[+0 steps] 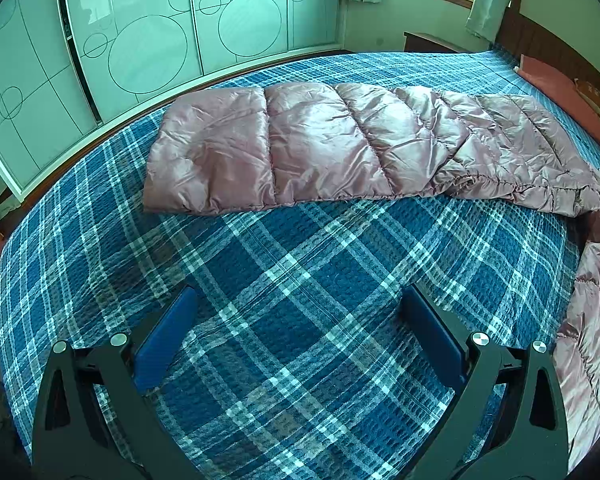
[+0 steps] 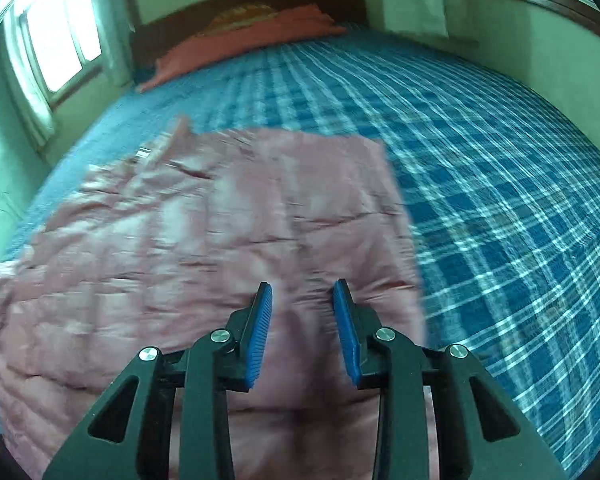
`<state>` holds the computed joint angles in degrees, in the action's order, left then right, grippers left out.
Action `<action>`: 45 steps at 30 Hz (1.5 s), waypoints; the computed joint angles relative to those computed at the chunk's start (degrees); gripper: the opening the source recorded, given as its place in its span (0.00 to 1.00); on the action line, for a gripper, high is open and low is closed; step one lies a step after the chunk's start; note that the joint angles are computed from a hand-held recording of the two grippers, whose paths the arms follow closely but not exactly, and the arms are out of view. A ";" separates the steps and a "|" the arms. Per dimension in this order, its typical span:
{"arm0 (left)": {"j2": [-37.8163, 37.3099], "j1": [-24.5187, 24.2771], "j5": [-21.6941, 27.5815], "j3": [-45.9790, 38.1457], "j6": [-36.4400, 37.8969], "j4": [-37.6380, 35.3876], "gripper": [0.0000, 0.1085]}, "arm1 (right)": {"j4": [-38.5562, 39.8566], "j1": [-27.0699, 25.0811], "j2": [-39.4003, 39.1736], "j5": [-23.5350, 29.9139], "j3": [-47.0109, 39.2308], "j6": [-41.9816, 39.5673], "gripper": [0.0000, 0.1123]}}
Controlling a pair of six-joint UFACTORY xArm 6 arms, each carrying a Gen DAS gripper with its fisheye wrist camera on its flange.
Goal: Fold large clothes
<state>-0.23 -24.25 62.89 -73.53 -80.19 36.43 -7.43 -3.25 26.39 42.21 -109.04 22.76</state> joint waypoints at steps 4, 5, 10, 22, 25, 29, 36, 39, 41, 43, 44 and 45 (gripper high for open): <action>-0.03 0.03 -0.15 0.05 -0.04 -0.02 0.93 | 2.11 2.36 1.45 0.81 -0.67 -3.61 0.32; -0.11 0.05 -0.29 0.20 -0.12 -0.05 0.93 | 0.09 3.07 2.78 1.88 -1.97 -3.61 0.32; -0.02 -0.12 -0.04 0.16 -0.23 0.15 0.93 | -3.05 5.06 2.11 1.49 -2.36 -2.32 0.33; -4.57 2.96 -6.92 4.91 -1.10 -2.19 0.93 | -3.61 6.21 2.10 -1.83 0.50 -2.93 0.44; -10.96 7.05 -19.54 13.64 -9.74 -0.40 0.93 | -2.83 6.05 1.69 -2.96 1.47 -3.17 0.45; -13.17 12.14 -27.61 17.47 -14.69 2.32 0.93 | -3.75 6.12 -0.12 -4.39 4.45 -2.44 0.46; -12.38 20.27 -34.33 18.96 -22.69 3.65 0.66 | -4.99 6.26 -0.67 -5.16 5.48 -1.47 0.46; -11.28 22.32 -35.00 18.01 -21.93 2.21 0.38 | -5.76 6.42 -0.77 -5.31 5.69 -0.80 0.46; -10.22 23.21 -34.76 16.60 -17.80 1.10 0.15 | -5.98 6.46 -0.94 -5.53 6.00 -0.55 0.46; -9.06 23.06 -34.11 14.49 -15.68 1.71 0.12 | -5.97 6.48 -0.95 -5.53 6.03 -0.51 0.46; -8.15 22.58 -32.62 12.46 -14.70 2.78 0.11 | -6.06 6.50 -0.99 -5.59 6.08 -0.43 0.46; -7.26 21.75 -31.39 10.53 -14.23 4.20 0.11 | -6.04 6.48 -0.97 -5.57 6.03 -0.48 0.46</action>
